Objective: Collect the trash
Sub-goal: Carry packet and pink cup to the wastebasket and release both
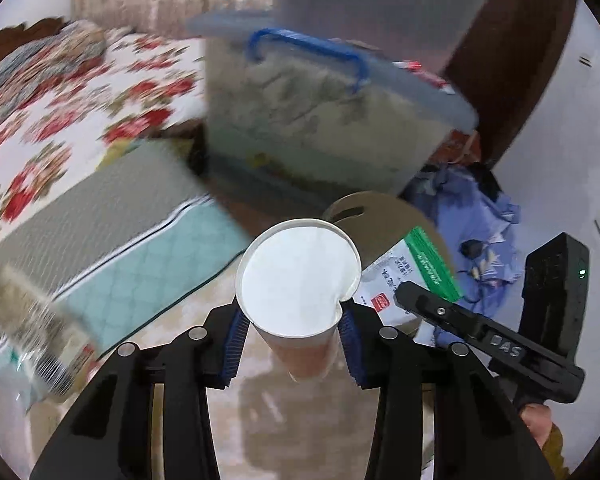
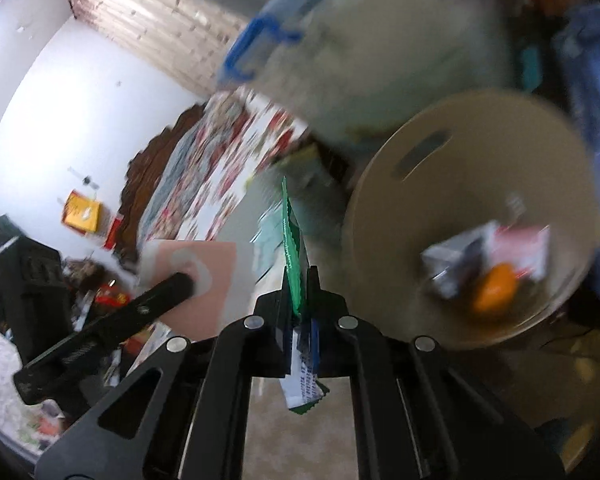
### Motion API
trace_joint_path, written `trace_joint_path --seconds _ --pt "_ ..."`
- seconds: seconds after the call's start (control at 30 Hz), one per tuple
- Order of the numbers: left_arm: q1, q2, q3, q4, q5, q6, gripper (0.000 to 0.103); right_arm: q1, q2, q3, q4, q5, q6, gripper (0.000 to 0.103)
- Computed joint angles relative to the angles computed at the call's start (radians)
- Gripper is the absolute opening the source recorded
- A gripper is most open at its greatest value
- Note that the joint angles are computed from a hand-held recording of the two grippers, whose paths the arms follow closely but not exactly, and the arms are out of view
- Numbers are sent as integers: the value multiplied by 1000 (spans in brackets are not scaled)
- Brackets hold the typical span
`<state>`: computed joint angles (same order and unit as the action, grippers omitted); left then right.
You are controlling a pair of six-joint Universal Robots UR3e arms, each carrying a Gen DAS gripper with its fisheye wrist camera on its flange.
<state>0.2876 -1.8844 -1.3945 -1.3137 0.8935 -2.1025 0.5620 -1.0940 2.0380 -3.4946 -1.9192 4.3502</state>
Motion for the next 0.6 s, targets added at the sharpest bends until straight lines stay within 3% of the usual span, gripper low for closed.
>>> trace_joint_path --seconds 0.13,0.2,0.23,0.3,0.47,0.6 --pt "-110 23 -32 86 -12 -62 41 -46 -105 146 4 -66 -7 12" --pt "-172 8 -40 160 -3 -126 66 -108 -123 216 -37 -31 -36 19" --pt "-200 2 -58 227 8 -163 74 -149 -127 242 -50 10 -50 55" --pt "-239 -4 -82 301 32 -196 73 -181 -125 281 -78 22 -16 83" --pt "-188 49 -141 268 3 -154 73 -140 -130 297 -94 -68 24 76" --pt "-41 153 -230 142 -55 7 73 -40 -119 255 -81 -174 75 76"
